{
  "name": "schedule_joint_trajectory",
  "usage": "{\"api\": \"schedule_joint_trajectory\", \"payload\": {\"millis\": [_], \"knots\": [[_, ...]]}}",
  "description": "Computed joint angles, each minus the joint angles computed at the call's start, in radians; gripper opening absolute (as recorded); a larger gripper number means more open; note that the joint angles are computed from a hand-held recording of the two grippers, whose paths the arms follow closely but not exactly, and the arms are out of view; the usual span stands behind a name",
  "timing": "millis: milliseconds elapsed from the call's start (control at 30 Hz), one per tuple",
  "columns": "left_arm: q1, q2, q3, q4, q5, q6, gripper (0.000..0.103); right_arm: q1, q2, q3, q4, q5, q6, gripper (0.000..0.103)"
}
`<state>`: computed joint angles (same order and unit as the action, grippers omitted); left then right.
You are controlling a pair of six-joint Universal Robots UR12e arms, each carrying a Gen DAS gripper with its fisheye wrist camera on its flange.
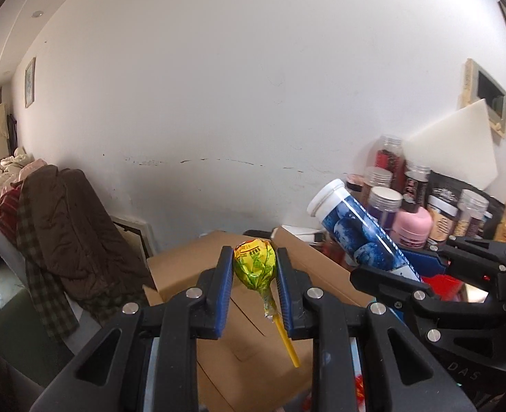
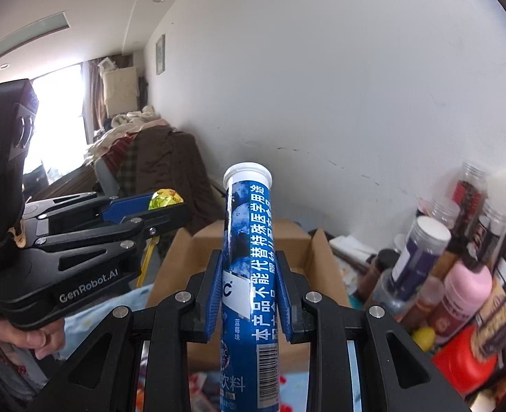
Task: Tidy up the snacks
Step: 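Carry the lollipop and blue tube with both tools over the cardboard box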
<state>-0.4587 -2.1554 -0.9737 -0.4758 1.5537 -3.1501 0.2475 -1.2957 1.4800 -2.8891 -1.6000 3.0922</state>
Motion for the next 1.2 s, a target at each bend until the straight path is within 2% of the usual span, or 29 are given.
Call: {"api": "schedule_joint_trajectory", "payload": {"millis": [300, 400, 567, 1000, 1167, 1200], "knots": [[0.012, -0.138, 0.217, -0.179, 0.017, 0.003, 0.024, -0.034, 0.091, -0.115, 0.078, 0.033, -0.009, 0.028], [0.016, -0.188, 0.298, -0.254, -0.002, -0.010, 0.024, -0.041, 0.118, -0.153, 0.121, 0.042, -0.005, 0.028], [0.014, -0.267, 0.422, -0.353, 0.011, -0.017, 0.024, -0.051, 0.163, -0.212, 0.187, 0.063, -0.011, 0.028], [0.015, -0.425, 0.688, -0.606, 0.053, -0.017, 0.024, -0.060, 0.237, -0.299, 0.340, 0.061, 0.005, 0.028], [0.015, -0.501, 0.833, -0.733, 0.059, -0.014, 0.024, -0.061, 0.254, -0.324, 0.408, 0.058, 0.007, 0.028], [0.014, -0.535, 0.903, -0.784, 0.062, -0.012, 0.024, -0.061, 0.256, -0.325, 0.416, 0.056, 0.008, 0.028]]}}
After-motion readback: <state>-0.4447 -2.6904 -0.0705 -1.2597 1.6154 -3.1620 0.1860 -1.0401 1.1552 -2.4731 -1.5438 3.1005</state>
